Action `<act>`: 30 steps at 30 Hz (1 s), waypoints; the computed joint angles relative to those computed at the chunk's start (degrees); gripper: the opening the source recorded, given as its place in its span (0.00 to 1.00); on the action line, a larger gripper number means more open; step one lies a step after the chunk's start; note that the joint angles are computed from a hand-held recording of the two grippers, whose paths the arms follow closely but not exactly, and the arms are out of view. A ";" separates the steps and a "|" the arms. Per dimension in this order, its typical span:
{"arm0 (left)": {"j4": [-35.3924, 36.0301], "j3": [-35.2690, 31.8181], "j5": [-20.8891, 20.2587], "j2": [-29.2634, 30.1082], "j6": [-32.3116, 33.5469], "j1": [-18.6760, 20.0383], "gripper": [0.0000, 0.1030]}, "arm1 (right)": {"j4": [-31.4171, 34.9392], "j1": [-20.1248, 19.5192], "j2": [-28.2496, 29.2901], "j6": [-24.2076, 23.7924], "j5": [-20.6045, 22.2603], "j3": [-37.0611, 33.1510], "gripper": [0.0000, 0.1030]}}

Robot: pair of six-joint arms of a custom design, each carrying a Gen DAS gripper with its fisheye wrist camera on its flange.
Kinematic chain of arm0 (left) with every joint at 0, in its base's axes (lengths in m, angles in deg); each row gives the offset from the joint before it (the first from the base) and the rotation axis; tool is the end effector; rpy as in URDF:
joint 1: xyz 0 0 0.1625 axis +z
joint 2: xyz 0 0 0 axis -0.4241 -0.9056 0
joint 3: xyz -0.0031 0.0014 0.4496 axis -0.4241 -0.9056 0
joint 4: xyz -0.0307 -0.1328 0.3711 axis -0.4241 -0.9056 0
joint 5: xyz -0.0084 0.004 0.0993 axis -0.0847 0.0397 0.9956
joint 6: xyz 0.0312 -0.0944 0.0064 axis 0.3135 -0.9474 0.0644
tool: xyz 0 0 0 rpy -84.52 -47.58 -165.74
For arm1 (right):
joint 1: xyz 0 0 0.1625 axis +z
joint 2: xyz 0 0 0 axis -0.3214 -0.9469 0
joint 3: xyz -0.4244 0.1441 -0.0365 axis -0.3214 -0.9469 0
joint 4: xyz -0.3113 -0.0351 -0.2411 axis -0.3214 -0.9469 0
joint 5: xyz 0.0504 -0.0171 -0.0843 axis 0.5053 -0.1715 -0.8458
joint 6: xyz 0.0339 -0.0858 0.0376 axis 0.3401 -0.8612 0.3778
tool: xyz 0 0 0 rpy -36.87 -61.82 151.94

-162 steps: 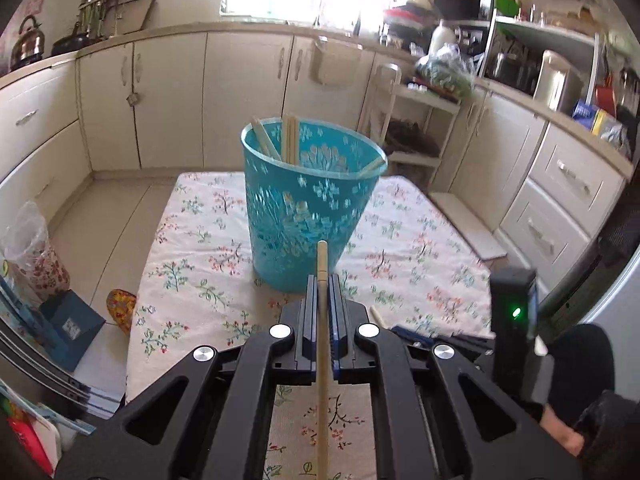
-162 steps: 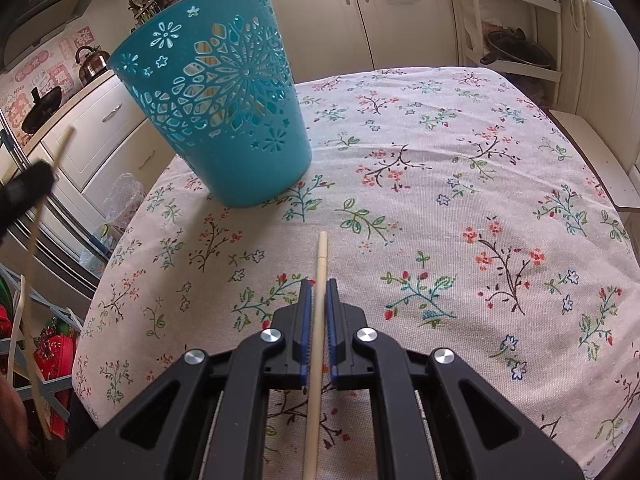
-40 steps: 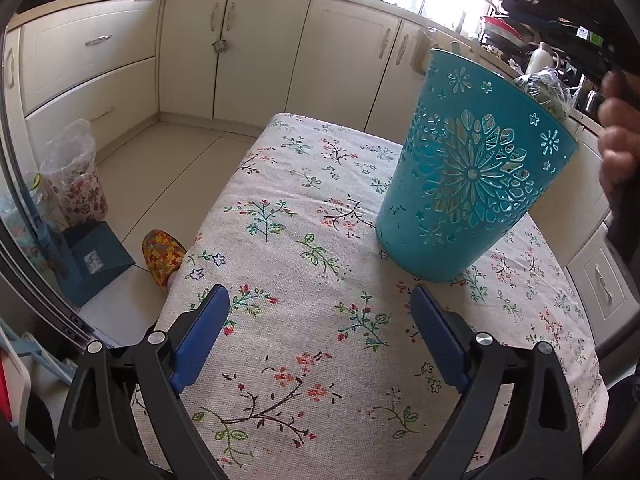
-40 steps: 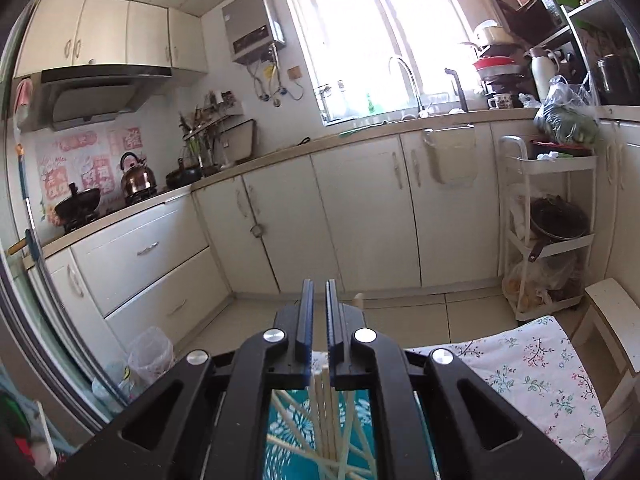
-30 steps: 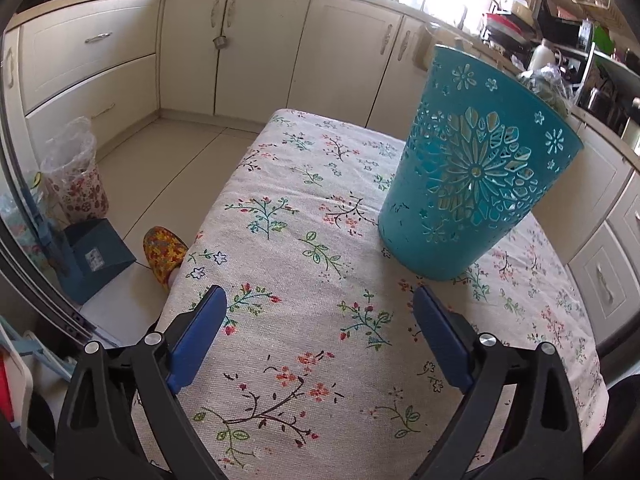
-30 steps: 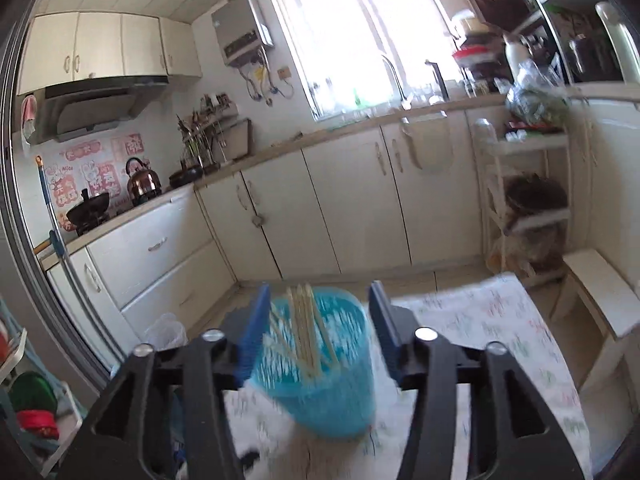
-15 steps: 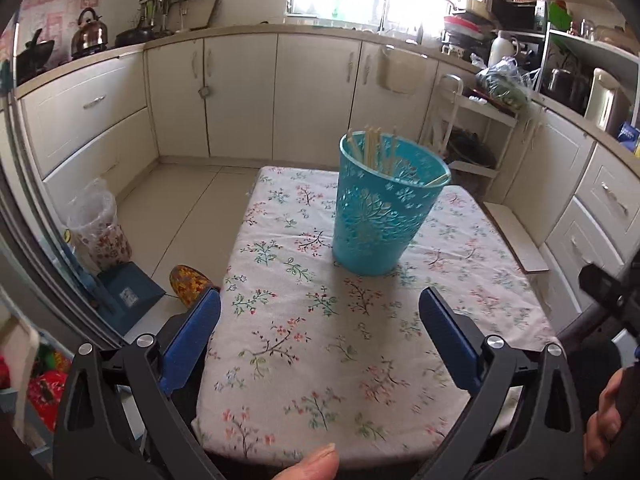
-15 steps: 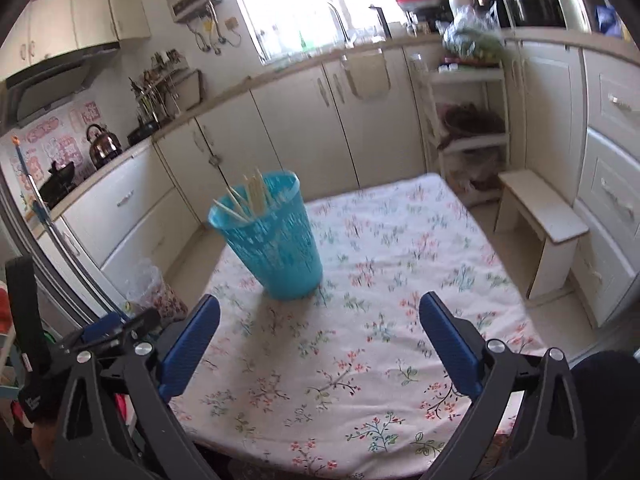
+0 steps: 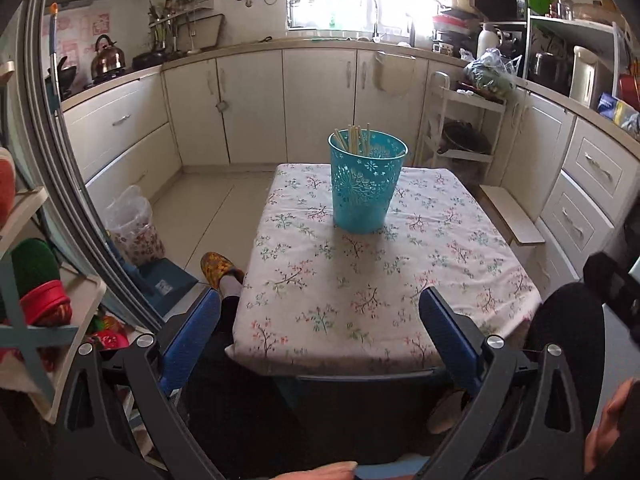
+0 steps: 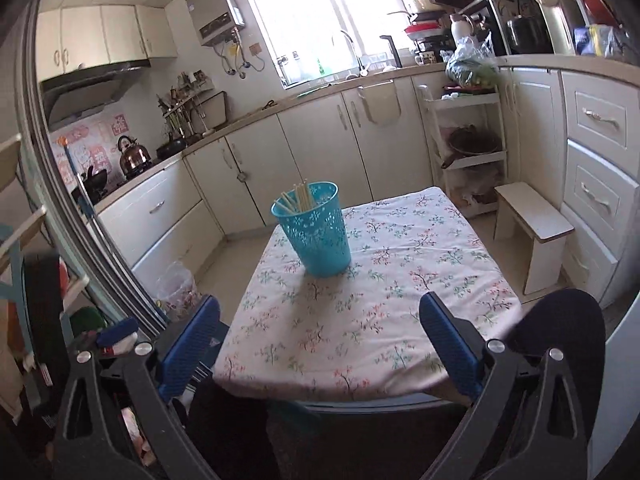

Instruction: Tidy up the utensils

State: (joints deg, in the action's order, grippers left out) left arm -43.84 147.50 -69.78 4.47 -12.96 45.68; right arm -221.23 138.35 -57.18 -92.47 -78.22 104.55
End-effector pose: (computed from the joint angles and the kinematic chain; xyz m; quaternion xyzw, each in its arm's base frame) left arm -0.2137 -0.3181 0.2161 0.1426 0.8261 -0.4083 0.3613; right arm 0.2735 -0.3224 0.1739 0.1649 -0.8558 0.4570 0.1779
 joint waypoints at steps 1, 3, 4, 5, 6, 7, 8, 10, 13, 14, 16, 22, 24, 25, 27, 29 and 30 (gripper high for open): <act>4.29 -0.21 0.44 -0.65 -3.06 -1.50 0.93 | -0.68 0.75 0.32 -0.79 -0.55 0.59 0.93; 9.95 -0.99 1.15 -1.02 -7.10 -3.55 0.93 | -1.02 1.79 0.23 -1.85 -1.22 0.96 0.93; 11.50 -1.21 1.17 -1.47 -8.02 -4.37 0.93 | -1.36 2.29 0.18 -2.17 -1.63 1.02 0.93; 12.52 -1.49 1.17 -1.57 -8.75 -4.97 0.93 | -0.96 2.36 -0.55 -1.80 -1.33 1.00 0.93; 13.74 -1.83 1.22 -1.87 -9.39 -5.37 0.93 | -0.62 2.19 -1.08 -1.29 -0.95 1.04 0.93; 14.46 -1.95 1.18 -2.21 -9.80 -5.78 0.93 | -0.20 2.17 -1.64 -0.66 -0.71 1.03 0.93; 14.99 -1.97 1.20 -2.46 -10.36 -6.23 0.93 | -0.39 2.22 -1.94 -0.12 -0.42 1.29 0.93; 15.98 -1.89 1.05 -2.67 -11.54 -6.96 0.93 | -2.10 2.41 -1.59 0.58 -0.13 1.93 0.93; 18.76 -1.75 0.34 -2.80 -14.00 -7.91 0.93 | -5.68 2.82 0.99 0.09 -0.82 3.31 0.93; 18.70 -1.52 0.27 -2.77 -14.31 -7.81 0.93 | -5.81 3.03 1.80 -0.24 -1.52 3.42 0.93; 19.60 -1.37 -0.15 -3.20 -15.65 -7.92 0.93 | -4.58 2.99 2.12 -0.32 -2.08 3.38 0.93; 21.50 -0.76 -0.12 -4.78 -18.14 -8.46 0.93 | -6.40 3.82 2.82 -1.70 -2.76 3.26 0.93; 21.62 -0.53 -0.04 -5.04 -18.65 -8.98 0.93 | -7.27 4.17 3.12 -2.23 -2.91 3.40 0.93; 21.65 -0.54 0.03 -5.09 -18.72 -9.13 0.93 | -7.55 4.35 3.26 -2.34 -3.06 3.40 0.93; 21.53 -0.43 -0.01 -5.25 -18.68 -9.42 0.93 | -7.91 4.50 3.31 -2.34 -3.24 3.49 0.93; 20.93 -0.21 -0.05 -5.38 -18.34 -9.65 0.93 | -7.77 4.58 3.17 -2.23 -3.39 3.46 0.93; 21.01 -0.26 -0.08 -5.40 -18.39 -9.81 0.93 | -7.60 4.63 3.12 -2.20 -3.49 3.40 0.93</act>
State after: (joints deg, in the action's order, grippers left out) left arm -22.83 147.24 -69.86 -0.93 -31.35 35.87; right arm -228.83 142.98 -54.05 -94.66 -81.70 107.95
